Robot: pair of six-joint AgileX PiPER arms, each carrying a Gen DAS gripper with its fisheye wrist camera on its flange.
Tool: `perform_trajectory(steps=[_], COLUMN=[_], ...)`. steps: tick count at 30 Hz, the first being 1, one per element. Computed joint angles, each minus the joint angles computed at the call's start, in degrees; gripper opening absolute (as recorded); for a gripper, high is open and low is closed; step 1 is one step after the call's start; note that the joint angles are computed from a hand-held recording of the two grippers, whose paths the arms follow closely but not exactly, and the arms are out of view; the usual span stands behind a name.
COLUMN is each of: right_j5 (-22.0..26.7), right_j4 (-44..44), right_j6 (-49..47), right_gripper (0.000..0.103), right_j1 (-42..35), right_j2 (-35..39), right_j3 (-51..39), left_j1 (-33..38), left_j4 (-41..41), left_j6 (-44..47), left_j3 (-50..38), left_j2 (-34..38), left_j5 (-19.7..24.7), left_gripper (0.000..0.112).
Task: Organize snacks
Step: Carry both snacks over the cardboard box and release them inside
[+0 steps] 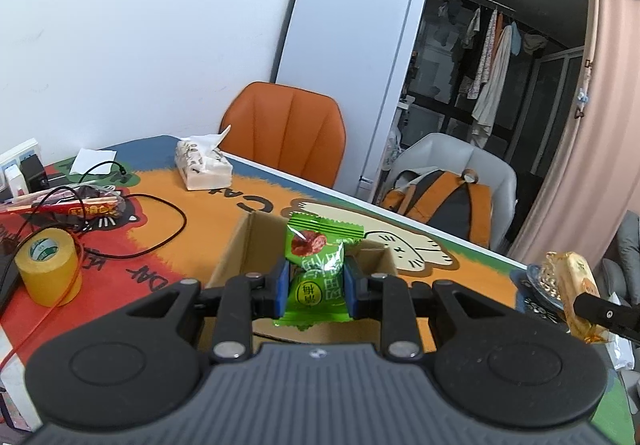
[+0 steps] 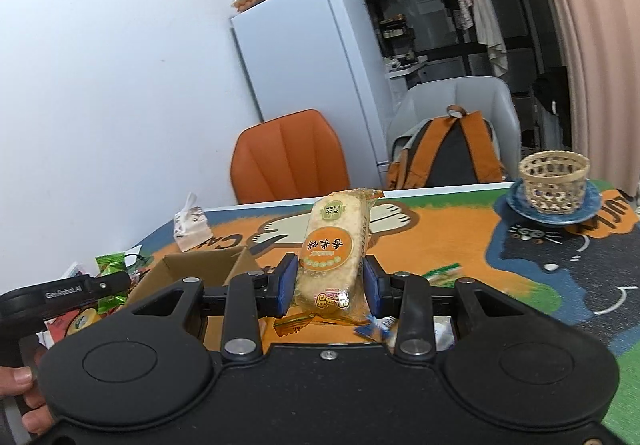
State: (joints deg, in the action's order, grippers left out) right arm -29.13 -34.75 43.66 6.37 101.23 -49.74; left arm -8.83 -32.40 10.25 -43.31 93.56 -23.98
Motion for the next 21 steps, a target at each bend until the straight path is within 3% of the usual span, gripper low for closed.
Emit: perform_trajectory(steps=[7,10,13,21], right_j5=[2.1,3.4,4.5,5.5], right_j4=[-1.1,-0.8,-1.6,-8.0], right_j6=[1.1,0.8,1.6,8.4], right_gripper=[0.036,0.036,0.036,0.036], right_j1=[3.1,4.6,5.9,10.2], right_j2=[2.2,3.1,4.0,6.5], right_j3=[-3.8,-5.7,-7.6,-12.9], left_j1=[1.9,0.8,2.1,6.1], left_j4=[-0.8,-7.0,-1.5,3.5], left_j6=[1.3,8.9,2.6,-3.9], left_j3=[-3.0,-4.1,-3.3,-0.4], left_j2=[3.2,4.6,4.2,1.4], left_j5=[1.1,-0.6,0.4,1.5], left_gripper=[0.027,0.04,0.045,0.046])
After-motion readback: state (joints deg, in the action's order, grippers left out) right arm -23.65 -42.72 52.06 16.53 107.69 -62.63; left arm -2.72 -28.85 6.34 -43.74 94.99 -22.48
